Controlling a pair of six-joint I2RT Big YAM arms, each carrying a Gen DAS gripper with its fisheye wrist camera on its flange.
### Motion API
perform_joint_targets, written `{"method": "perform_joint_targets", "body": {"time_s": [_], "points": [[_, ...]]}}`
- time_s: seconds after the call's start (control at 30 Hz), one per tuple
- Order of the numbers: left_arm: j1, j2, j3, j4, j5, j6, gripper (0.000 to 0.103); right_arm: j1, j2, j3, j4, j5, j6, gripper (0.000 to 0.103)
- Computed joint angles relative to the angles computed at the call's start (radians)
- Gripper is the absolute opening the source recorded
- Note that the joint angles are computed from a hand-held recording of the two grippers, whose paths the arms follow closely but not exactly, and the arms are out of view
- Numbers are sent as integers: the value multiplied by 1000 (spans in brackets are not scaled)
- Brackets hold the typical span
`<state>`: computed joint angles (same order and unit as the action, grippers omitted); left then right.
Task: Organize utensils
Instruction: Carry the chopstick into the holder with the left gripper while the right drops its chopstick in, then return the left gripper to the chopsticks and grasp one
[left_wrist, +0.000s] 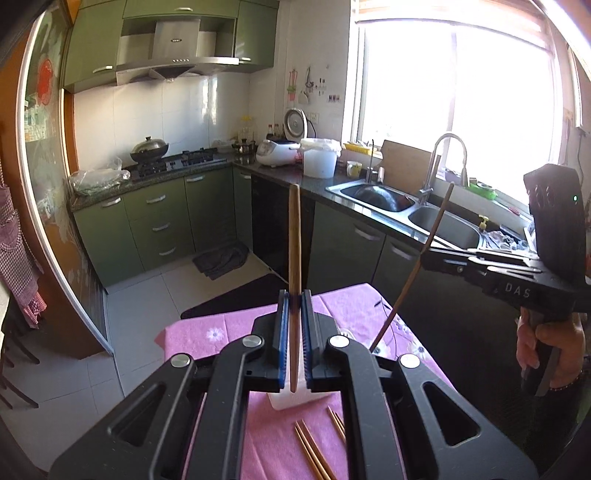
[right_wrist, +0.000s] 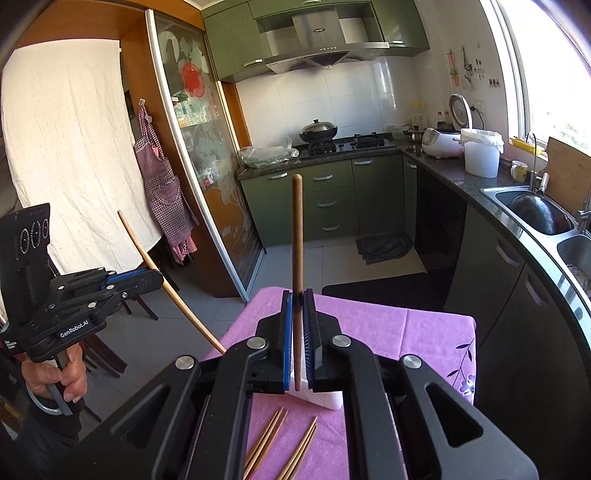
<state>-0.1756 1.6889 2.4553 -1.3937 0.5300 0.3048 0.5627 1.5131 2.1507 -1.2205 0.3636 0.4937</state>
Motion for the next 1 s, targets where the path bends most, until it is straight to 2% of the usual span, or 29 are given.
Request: {"method": "perform_joint_targets", "body": {"time_s": [0.1, 0.23, 0.43, 0.53, 0.63, 0.67, 0.83, 0.9, 1.0], "points": [[-20, 39, 23, 25, -25, -28, 7, -37, 29, -6, 7, -35, 8, 7], [-37, 90, 25, 6, -54, -38, 7, -82, 53, -69, 27, -94, 30, 7], [-43, 162, 40, -109, -66, -9, 7, -114, 73, -144, 46, -172, 47, 7], [-44, 164, 15, -126, -77, 6, 9, -109, 67, -165, 52, -172, 44, 9], [-36, 145, -15, -116, -76, 8, 24, -98, 55, -168, 51, -154, 41, 12], [-33, 143, -12, -117, -72, 6, 26, -92, 46, -173, 54, -146, 41, 12], [-4, 107, -36, -106, -50, 2, 26, -47, -29, -230, 72, -98, 42, 12], [5, 84, -73, -109, -47, 13, 26, -24, -70, -277, 76, -82, 47, 16], [15, 40, -162, -125, -55, 36, 26, 15, -124, -359, 62, -64, 63, 17]]}}
